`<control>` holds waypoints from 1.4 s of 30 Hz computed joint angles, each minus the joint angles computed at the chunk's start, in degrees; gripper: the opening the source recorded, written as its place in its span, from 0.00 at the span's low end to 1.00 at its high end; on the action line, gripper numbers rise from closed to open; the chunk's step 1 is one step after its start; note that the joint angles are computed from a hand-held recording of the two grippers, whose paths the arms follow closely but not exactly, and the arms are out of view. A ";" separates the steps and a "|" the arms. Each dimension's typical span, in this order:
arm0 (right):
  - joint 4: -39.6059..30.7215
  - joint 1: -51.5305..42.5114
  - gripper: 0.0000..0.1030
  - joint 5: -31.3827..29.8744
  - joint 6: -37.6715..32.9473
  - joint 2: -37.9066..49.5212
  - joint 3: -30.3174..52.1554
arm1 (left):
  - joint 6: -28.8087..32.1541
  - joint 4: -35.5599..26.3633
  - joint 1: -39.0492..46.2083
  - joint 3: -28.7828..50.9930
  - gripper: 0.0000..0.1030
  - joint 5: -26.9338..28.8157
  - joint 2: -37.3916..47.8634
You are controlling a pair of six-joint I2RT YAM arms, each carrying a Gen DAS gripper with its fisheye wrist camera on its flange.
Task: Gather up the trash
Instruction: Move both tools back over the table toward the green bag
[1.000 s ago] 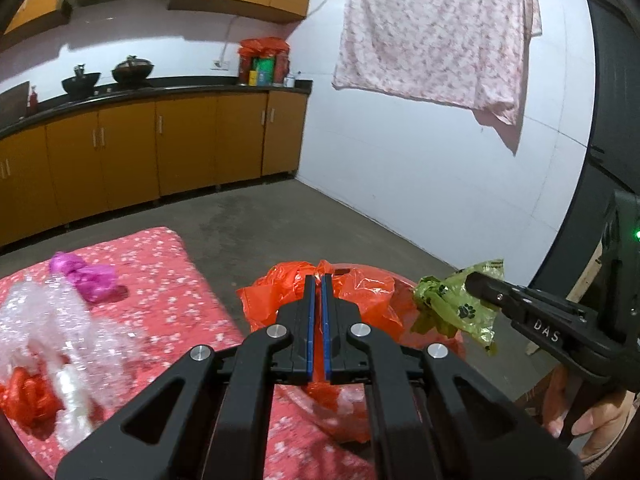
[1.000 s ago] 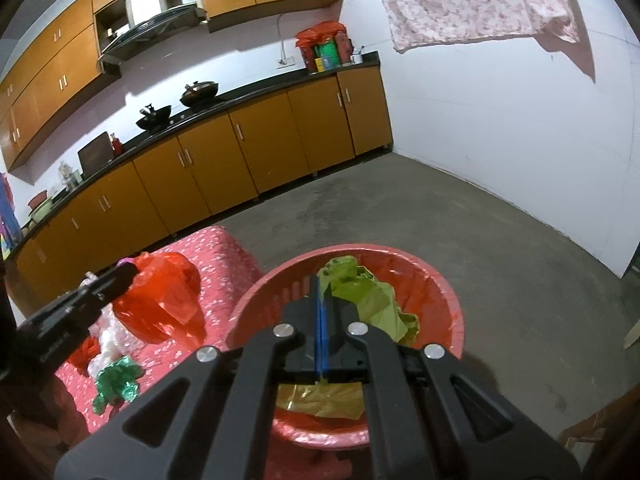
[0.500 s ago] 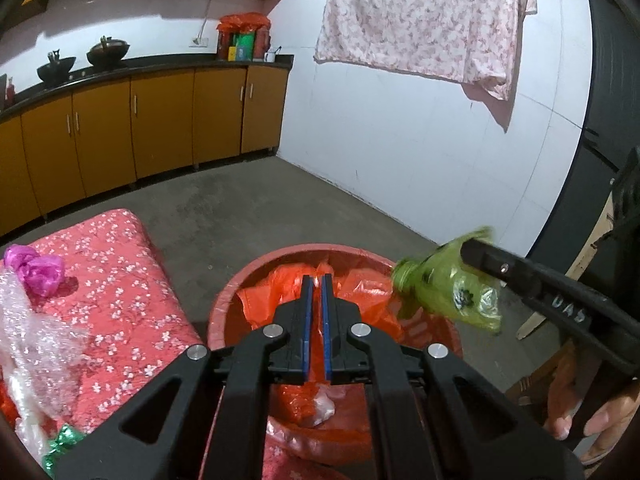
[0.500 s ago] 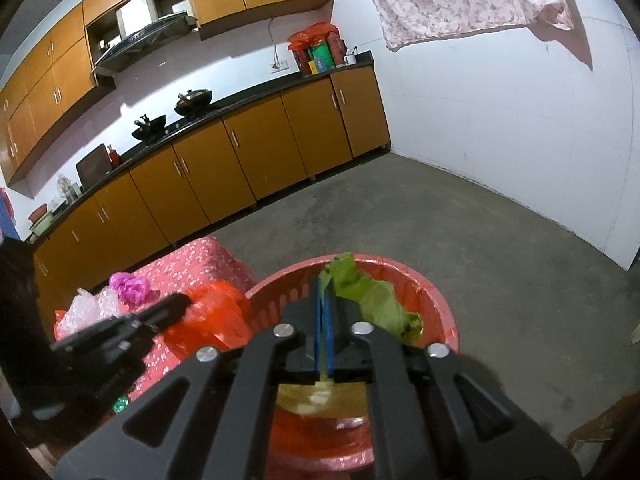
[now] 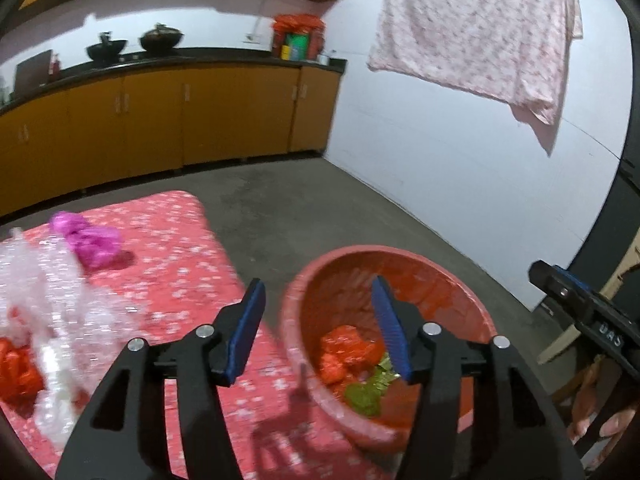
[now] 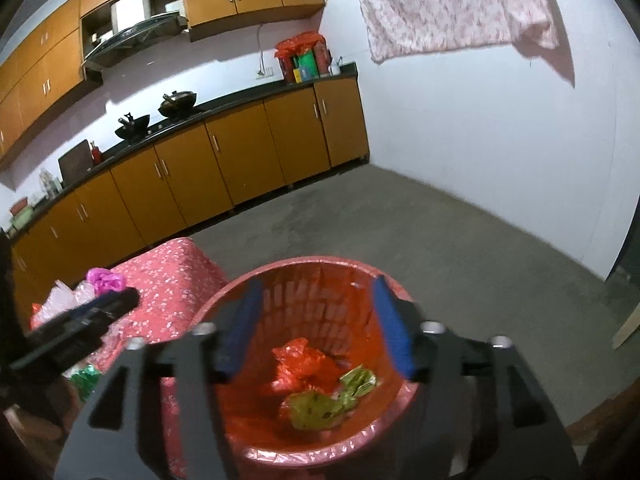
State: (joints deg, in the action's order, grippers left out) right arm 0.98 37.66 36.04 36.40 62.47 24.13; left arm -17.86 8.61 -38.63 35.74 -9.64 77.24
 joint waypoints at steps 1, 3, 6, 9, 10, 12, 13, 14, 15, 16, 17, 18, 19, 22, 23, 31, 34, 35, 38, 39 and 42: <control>0.00 1.35 0.72 1.36 -0.22 0.27 0.28 | 0.36 -0.81 0.43 -1.32 0.59 -1.16 -2.43; -0.38 3.81 0.76 3.57 -0.18 1.63 1.48 | 0.75 -1.97 1.18 -3.13 0.64 -2.17 -5.89; -0.12 7.80 0.82 5.73 0.24 5.17 3.96 | 1.56 -5.04 3.18 -6.70 0.66 -3.62 -13.51; 0.17 11.70 0.88 7.32 1.30 8.32 6.20 | 2.36 -8.73 5.84 -10.41 0.75 -4.78 -22.38; 0.33 13.57 0.90 8.27 1.83 10.25 7.53 | 2.98 -10.20 6.98 -11.63 0.76 -5.11 -25.70; 0.46 15.94 0.90 9.01 2.09 13.44 10.13 | 4.39 -13.93 9.47 -13.56 0.78 -6.23 -32.17; 0.63 17.64 0.90 9.59 2.28 15.94 11.86 | 4.96 -15.25 10.92 -14.27 0.79 -6.25 -34.49; 0.57 18.70 0.90 9.83 2.41 17.81 13.40 | 5.58 -17.07 12.76 -15.14 0.80 -5.99 -37.47; 1.02 19.85 0.90 9.66 2.38 19.85 14.80 | 6.69 -19.55 16.16 -16.22 0.82 -5.06 -41.39; 1.57 20.95 0.90 9.36 2.47 21.94 16.26 | 7.39 -21.28 18.50 -16.91 0.83 -4.49 -43.96; 1.90 21.70 0.90 9.16 2.71 23.43 17.34 | 8.38 -23.01 21.57 -17.55 0.83 -3.24 -46.48; 2.43 22.50 0.90 8.83 3.05 25.11 18.43 | 10.13 -24.81 26.53 -18.46 0.84 -0.88 -49.31; 3.21 23.39 0.90 8.17 3.37 27.35 19.96 | 11.21 -25.91 29.57 -18.83 0.84 0.48 -50.72; 3.75 25.59 0.87 7.26 4.12 32.76 24.28 | 16.17 -28.33 44.07 -20.84 0.86 8.65 -54.26; 3.66 26.04 0.86 6.74 4.22 34.32 25.56 | 18.00 -28.10 48.57 -21.57 0.87 11.37 -54.50; 0.97 29.43 0.76 1.17 4.54 47.09 38.27 | 25.89 -24.02 67.14 -24.90 0.89 21.03 -50.00; -1.27 30.53 0.75 -0.13 3.15 52.22 44.46 | 28.28 -21.39 72.87 -25.05 0.89 25.44 -46.11; -2.10 30.78 0.75 -0.24 2.76 53.59 46.21 | 29.13 -20.65 74.65 -25.00 0.89 26.89 -44.89; -4.68 30.86 0.71 -1.39 2.03 57.32 51.09 | 30.63 -19.74 77.04 -25.60 0.89 29.01 -43.90; -5.66 30.76 0.68 -1.76 1.81 58.22 52.42 | 30.81 -19.65 77.05 -25.71 0.89 29.10 -43.85; -8.23 30.25 0.62 -2.75 1.38 60.54 55.41 | 30.70 -18.96 75.80 -26.01 0.89 28.25 -43.38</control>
State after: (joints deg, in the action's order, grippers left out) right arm -7.24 67.91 33.28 37.78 123.01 79.54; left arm 12.85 -10.35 37.17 9.74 18.61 33.86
